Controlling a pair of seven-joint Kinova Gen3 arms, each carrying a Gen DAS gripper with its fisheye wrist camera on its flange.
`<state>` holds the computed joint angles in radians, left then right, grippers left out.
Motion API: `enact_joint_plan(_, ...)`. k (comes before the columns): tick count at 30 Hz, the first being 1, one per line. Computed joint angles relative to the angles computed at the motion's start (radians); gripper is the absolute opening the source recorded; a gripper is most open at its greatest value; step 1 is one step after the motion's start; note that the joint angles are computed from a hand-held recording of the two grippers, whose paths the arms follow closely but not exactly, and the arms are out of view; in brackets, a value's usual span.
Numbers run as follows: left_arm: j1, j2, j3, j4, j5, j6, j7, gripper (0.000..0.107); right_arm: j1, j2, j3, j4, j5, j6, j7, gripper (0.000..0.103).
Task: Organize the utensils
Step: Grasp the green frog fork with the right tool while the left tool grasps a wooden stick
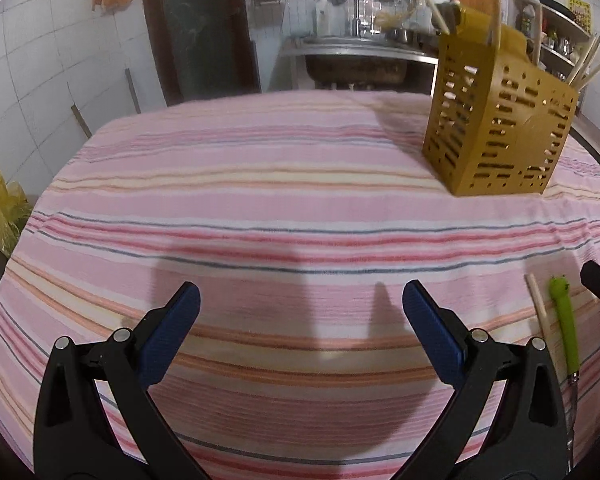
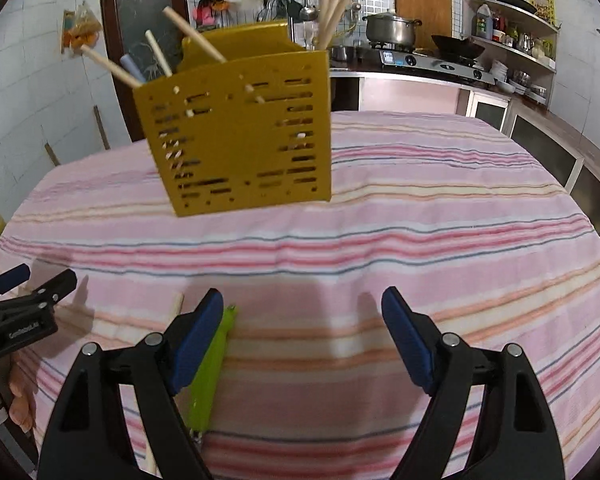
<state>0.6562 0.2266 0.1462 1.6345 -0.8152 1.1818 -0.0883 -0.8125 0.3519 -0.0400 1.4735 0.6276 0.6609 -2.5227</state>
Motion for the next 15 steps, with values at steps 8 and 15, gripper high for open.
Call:
enact_joint_plan(8,-0.012,0.048,-0.017,-0.056,0.074,0.045,-0.089,0.098,-0.034,0.039,-0.026,-0.061,-0.035,0.109,0.054,0.079)
enact_joint_plan(15,0.000,0.056,-0.028,-0.071,0.071,0.055,-0.080,0.098,-0.024,0.057,-0.045,-0.092,-0.103,0.131,0.121,0.031)
